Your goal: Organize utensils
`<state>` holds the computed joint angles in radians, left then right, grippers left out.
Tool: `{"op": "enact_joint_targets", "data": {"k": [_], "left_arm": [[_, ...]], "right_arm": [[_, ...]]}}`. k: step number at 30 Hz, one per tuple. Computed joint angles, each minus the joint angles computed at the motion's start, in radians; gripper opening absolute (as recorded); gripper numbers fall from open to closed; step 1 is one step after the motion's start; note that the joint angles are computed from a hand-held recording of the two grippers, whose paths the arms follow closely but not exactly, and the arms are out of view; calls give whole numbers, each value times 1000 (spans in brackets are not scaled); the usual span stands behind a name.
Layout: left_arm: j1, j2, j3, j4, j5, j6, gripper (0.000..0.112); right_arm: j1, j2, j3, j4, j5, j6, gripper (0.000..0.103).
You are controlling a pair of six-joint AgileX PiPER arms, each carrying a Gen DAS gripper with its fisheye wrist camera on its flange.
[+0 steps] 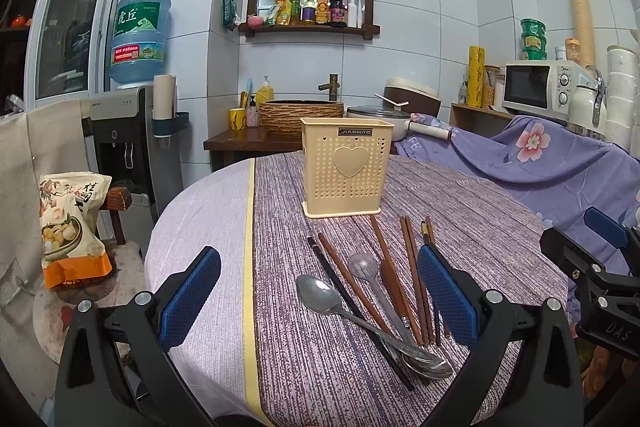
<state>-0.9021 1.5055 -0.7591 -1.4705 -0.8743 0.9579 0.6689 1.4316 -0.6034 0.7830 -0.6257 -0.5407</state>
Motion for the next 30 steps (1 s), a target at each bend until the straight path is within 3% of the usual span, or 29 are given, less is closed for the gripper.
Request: {"op": "enact_joint_targets", "data": {"k": [30], "left_arm": [[-5,6,0,1,-3,-10,97]], "right_arm": [[4,6,-6,9,10,-3,98]]}}
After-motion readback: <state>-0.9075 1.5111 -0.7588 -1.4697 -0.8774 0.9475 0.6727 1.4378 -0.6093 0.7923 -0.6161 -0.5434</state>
